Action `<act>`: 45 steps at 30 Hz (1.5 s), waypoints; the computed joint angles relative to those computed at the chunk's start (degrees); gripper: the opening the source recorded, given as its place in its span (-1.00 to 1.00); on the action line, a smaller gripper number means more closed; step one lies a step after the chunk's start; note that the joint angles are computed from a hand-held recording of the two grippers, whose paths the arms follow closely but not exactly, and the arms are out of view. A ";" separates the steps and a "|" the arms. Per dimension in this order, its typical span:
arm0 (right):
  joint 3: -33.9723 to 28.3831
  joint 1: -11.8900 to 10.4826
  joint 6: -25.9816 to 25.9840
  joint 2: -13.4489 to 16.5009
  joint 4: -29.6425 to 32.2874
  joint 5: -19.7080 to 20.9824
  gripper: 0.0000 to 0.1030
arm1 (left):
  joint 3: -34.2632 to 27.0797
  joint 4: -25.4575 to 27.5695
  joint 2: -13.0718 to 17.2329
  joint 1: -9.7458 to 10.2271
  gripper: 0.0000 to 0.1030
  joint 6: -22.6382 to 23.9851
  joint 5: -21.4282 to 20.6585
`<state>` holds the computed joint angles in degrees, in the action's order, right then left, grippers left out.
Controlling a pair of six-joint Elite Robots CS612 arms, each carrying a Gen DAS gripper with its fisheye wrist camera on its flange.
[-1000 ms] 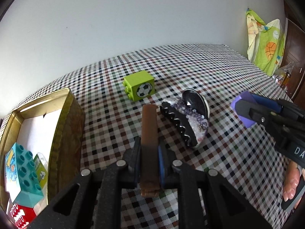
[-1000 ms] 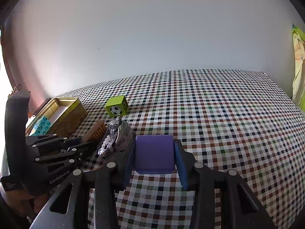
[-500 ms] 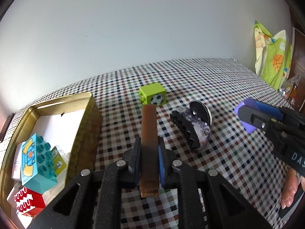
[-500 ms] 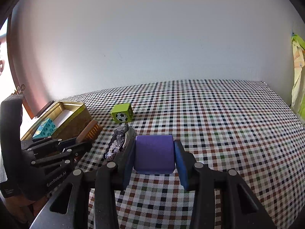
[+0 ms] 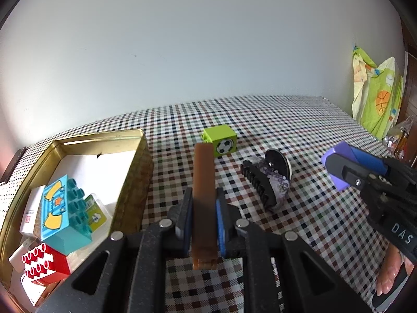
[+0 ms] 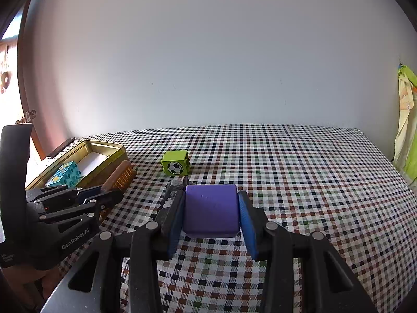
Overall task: Organize rigid objects
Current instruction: 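Carry the lint roller with the left tool while the right tool carries the purple block to the tin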
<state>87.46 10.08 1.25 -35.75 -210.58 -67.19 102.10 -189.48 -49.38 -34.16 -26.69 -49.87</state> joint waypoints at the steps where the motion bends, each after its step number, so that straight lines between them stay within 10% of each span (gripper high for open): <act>1: 0.05 0.03 -0.12 0.00 -0.27 -0.02 -0.17 | 0.02 -0.15 0.03 -0.11 -0.74 -0.01 0.28; 45: 2.71 1.24 -1.99 -0.92 -3.71 -0.95 -0.17 | 5.05 -14.73 0.23 -3.66 -0.74 -1.25 12.94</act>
<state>90.17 11.32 -0.74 -36.67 -214.29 -68.14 107.15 -204.21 -49.15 -37.82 -27.94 -36.93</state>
